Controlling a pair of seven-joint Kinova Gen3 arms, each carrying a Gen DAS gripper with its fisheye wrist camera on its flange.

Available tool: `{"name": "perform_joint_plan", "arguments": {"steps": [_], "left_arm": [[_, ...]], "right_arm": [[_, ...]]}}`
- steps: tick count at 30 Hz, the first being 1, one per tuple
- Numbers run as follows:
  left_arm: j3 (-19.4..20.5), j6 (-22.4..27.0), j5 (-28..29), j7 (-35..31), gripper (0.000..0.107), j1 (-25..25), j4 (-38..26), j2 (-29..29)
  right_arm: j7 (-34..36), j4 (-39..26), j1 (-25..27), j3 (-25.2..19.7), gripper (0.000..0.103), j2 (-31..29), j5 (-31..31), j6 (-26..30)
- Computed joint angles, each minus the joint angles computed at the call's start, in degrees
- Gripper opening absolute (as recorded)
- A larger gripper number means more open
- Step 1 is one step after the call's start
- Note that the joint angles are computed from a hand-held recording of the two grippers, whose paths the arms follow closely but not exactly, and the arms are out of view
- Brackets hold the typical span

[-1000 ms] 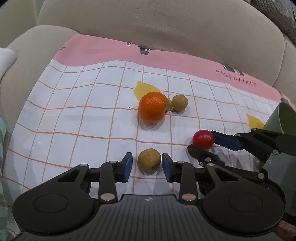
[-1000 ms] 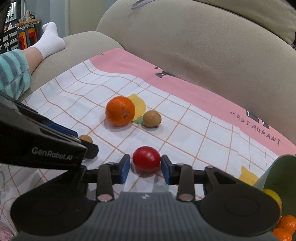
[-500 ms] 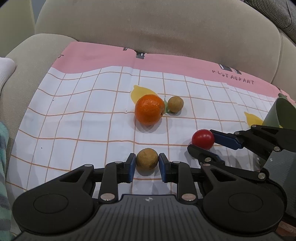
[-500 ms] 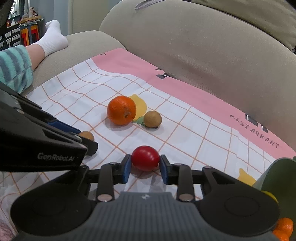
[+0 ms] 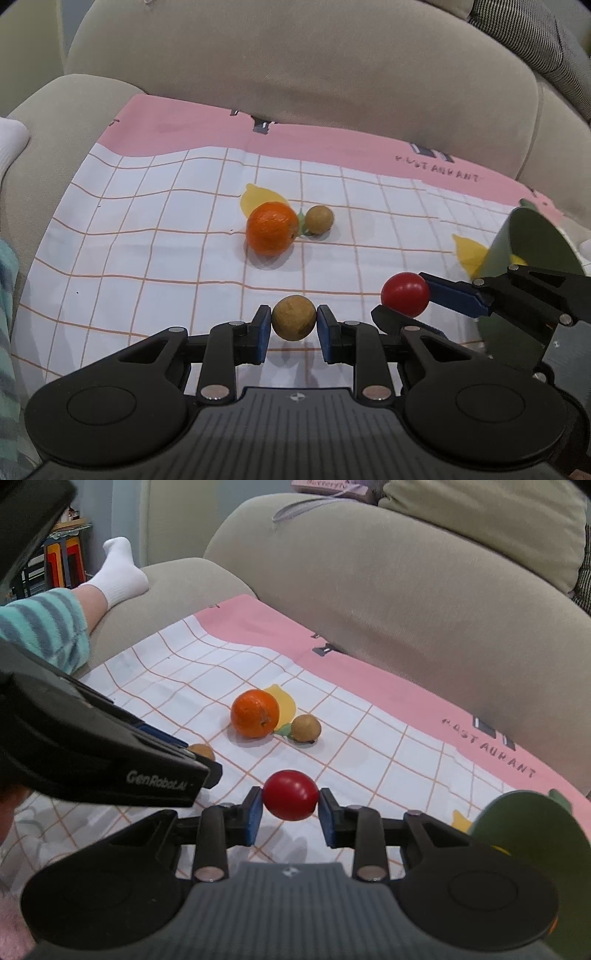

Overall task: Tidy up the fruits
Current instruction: 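Carry the kiwi and tomato over the green colander with both grippers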

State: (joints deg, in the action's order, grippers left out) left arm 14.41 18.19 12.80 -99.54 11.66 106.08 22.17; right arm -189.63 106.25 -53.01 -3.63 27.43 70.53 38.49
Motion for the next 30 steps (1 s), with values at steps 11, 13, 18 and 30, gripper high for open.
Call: {"name": "perform_joint_plan", "arguments": {"steps": [11, 13, 18, 30], "left_arm": [[5.7, 0.6, 7.4, -7.6, 0.029, -4.3, 2.1, -4.0], [6.8, 1.2, 9.2, -9.7, 0.029, -4.7, 2.1, -4.6], [8.1, 3.1, 13.6, -14.6, 0.029, -4.0, 1.6, -5.7], [7.5, 8.3, 21.2, -24.6, 0.029, 0.9, -0.9, -7.3]], "right_arm": [[0.1, 4.2, -1.2, -3.5, 0.029, -6.5, -1.6, 5.3], [-0.6, 5.4, -1.0, -4.4, 0.029, -8.2, -2.1, 6.2], [-1.8, 8.3, 0.2, -7.0, 0.029, -12.9, -4.7, 7.8], [-2.6, 17.1, 6.9, -12.0, 0.029, -25.1, -14.4, 6.8]]}}
